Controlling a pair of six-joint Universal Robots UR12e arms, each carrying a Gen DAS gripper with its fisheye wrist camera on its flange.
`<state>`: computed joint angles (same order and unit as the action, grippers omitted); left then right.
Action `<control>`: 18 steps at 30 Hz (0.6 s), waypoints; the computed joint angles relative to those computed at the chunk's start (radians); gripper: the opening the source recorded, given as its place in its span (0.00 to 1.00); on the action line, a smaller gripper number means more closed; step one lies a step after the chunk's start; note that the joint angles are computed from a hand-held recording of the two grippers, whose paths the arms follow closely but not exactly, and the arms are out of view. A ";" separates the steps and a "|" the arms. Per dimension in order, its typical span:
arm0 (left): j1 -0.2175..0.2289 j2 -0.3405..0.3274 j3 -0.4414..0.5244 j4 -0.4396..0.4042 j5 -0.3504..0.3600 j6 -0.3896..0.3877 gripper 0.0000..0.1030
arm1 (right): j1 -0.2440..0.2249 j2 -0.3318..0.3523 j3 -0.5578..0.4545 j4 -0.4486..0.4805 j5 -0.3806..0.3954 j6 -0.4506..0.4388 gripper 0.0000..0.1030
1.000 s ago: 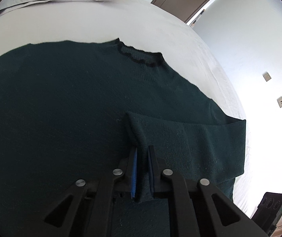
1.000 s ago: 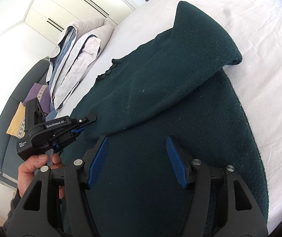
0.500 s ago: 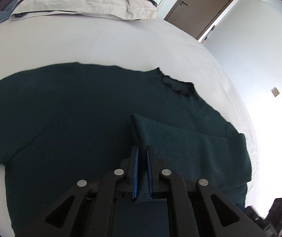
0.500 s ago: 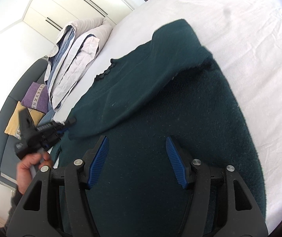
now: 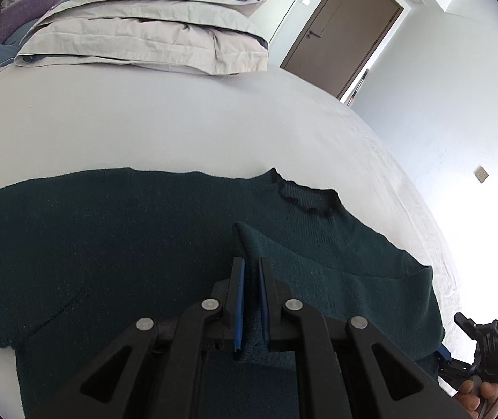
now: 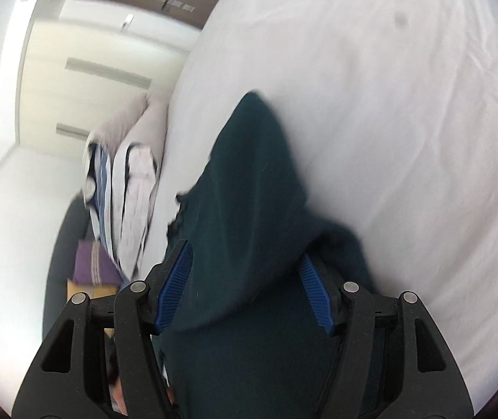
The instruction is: Fold small clothes
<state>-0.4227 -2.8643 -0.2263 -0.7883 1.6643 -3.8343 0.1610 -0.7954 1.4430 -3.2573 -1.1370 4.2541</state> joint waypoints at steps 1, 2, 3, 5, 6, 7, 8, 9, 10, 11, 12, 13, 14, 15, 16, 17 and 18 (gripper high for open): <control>0.000 0.005 -0.018 0.026 0.002 -0.002 0.09 | -0.006 0.009 0.009 -0.054 0.000 0.055 0.54; -0.001 0.020 -0.055 0.057 0.004 -0.003 0.09 | -0.009 0.014 0.018 -0.090 -0.006 0.093 0.49; 0.000 0.029 -0.078 0.064 0.003 -0.002 0.09 | -0.011 0.017 0.024 -0.118 -0.009 0.114 0.46; -0.003 0.023 -0.066 0.013 0.012 0.006 0.09 | -0.013 0.020 0.036 -0.152 -0.017 0.123 0.37; -0.003 0.024 -0.072 -0.006 0.011 0.006 0.09 | -0.011 0.019 0.039 -0.145 -0.025 0.108 0.34; -0.003 0.027 -0.082 0.001 0.008 -0.001 0.09 | -0.011 0.016 0.043 -0.134 -0.032 0.094 0.28; -0.003 0.032 -0.096 0.016 0.008 -0.008 0.09 | -0.011 0.015 0.048 -0.137 -0.034 0.093 0.26; -0.003 0.038 -0.105 0.019 0.009 -0.012 0.09 | -0.013 0.013 0.052 -0.139 -0.033 0.094 0.26; -0.004 0.041 -0.110 0.019 0.015 -0.010 0.09 | -0.012 0.006 0.058 -0.129 -0.040 0.088 0.26; -0.004 0.043 -0.115 0.024 0.017 -0.009 0.09 | -0.011 -0.010 0.068 -0.099 -0.061 0.067 0.27; -0.003 0.047 -0.128 0.037 0.013 -0.014 0.09 | -0.008 -0.025 0.076 -0.071 -0.087 0.040 0.27; -0.002 0.053 -0.144 0.057 0.008 -0.023 0.09 | -0.004 -0.045 0.085 -0.029 -0.122 0.000 0.31; -0.001 0.057 -0.159 0.078 0.004 -0.030 0.09 | 0.000 -0.064 0.092 0.007 -0.157 -0.041 0.31; -0.001 0.065 -0.181 0.102 0.002 -0.036 0.09 | 0.004 -0.077 0.094 0.025 -0.186 -0.081 0.31; -0.002 0.069 -0.196 0.122 0.003 -0.038 0.09 | 0.007 -0.085 0.086 0.043 -0.212 -0.130 0.31; -0.003 0.075 -0.211 0.141 0.004 -0.039 0.09 | 0.010 -0.089 0.072 0.068 -0.228 -0.175 0.31; -0.003 0.083 -0.231 0.159 0.002 -0.042 0.09 | 0.013 -0.088 0.044 0.113 -0.242 -0.232 0.31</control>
<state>-0.4257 -2.7817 -0.4571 -0.6290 1.6664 -3.8760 0.1740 -0.8839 1.4874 -3.1446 -1.3793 4.0219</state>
